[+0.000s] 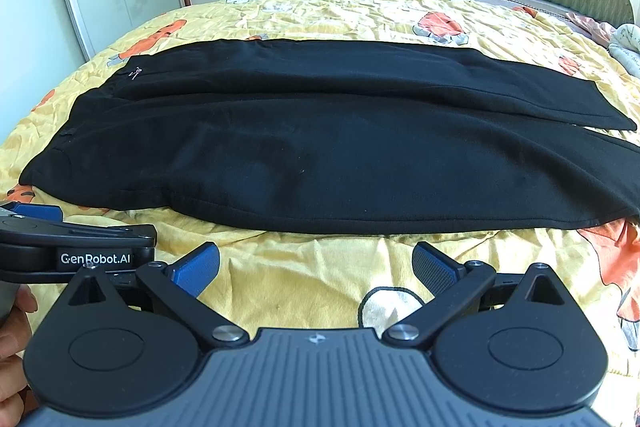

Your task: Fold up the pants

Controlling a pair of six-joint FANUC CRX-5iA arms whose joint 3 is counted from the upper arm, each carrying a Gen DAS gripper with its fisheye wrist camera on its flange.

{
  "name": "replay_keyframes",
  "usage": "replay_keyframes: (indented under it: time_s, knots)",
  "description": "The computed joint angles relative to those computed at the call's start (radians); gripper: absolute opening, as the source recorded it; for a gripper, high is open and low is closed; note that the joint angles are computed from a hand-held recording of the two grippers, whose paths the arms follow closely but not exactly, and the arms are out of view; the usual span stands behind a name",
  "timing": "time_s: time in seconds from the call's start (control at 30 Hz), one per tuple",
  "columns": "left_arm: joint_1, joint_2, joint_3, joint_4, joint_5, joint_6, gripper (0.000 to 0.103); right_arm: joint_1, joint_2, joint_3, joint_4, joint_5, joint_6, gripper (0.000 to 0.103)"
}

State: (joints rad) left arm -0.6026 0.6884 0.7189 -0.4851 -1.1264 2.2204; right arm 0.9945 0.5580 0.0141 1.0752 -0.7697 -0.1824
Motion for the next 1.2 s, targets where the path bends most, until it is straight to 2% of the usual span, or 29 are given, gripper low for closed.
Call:
replay_keyframes:
  time_s: [0.97,1.2]
  knots:
    - [0.001,0.009,0.012,0.006,-0.010,-0.004,0.099,0.001,0.004,0.006,-0.004,0.000,0.004,0.103]
    - [0.003,0.006,0.004,0.007,0.000,-0.004,0.099,-0.003,0.004,0.001,0.027,0.008,0.001,0.103]
